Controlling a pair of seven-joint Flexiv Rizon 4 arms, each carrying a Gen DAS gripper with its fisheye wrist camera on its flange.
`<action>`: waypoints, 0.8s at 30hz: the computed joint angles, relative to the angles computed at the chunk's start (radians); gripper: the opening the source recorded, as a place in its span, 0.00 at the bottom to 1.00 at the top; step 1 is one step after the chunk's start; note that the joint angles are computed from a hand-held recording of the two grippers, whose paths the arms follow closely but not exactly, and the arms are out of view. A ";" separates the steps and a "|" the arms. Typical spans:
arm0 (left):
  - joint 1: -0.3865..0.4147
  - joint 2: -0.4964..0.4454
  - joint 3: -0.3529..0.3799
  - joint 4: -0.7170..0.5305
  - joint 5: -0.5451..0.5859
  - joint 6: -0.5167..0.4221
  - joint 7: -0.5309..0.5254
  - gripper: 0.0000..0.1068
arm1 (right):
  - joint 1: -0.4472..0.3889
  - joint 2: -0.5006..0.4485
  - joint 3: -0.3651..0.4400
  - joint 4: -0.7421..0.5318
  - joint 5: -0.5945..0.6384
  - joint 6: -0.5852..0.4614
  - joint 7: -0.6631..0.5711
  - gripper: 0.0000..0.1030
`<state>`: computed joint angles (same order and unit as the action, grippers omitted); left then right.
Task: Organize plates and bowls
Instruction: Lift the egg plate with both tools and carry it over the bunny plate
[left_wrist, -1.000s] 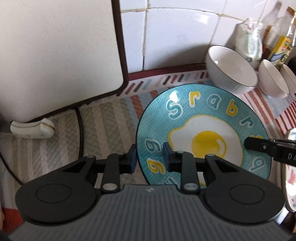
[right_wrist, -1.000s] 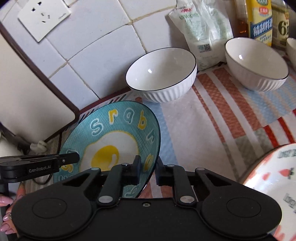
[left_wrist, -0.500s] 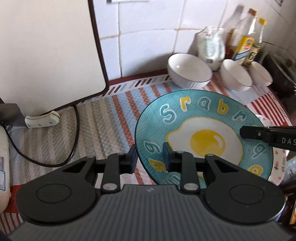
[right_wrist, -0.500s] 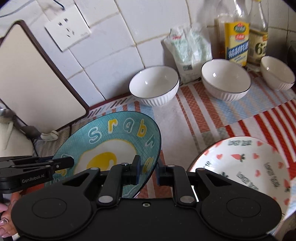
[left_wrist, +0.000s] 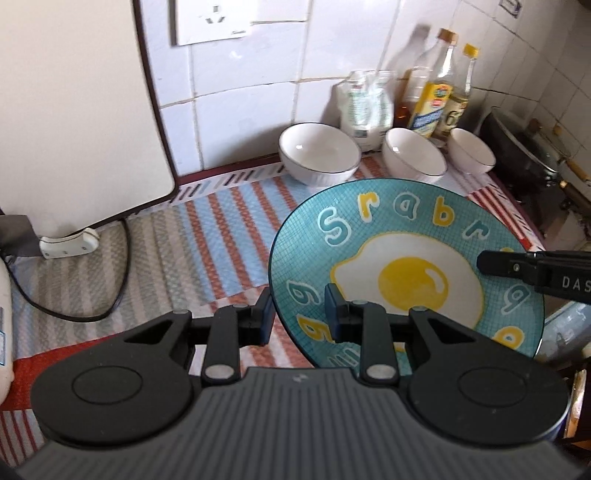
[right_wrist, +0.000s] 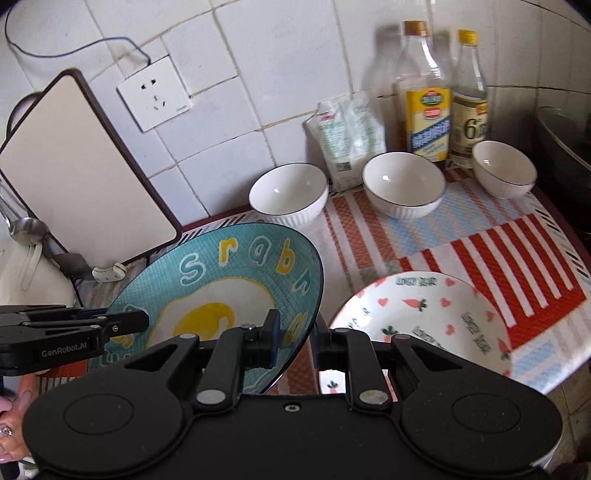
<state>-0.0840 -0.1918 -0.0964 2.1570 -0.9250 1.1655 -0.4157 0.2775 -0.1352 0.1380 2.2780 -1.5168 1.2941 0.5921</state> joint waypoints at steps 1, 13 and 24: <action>-0.003 0.005 0.000 0.003 0.005 -0.008 -0.010 0.24 | 0.004 0.012 0.005 0.010 0.008 -0.019 0.009 0.21; -0.056 0.034 -0.008 0.024 0.016 -0.039 -0.001 0.24 | -0.008 0.155 0.044 0.144 0.102 -0.086 0.010 0.21; -0.093 0.058 -0.004 0.037 0.049 -0.105 -0.013 0.24 | -0.026 0.282 0.086 0.251 0.224 -0.112 -0.065 0.21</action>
<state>-0.1774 -0.1338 -0.1003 2.1940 -0.8756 1.0601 -0.4291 0.2511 0.1468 0.2236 2.5295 -1.2929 1.1821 0.5273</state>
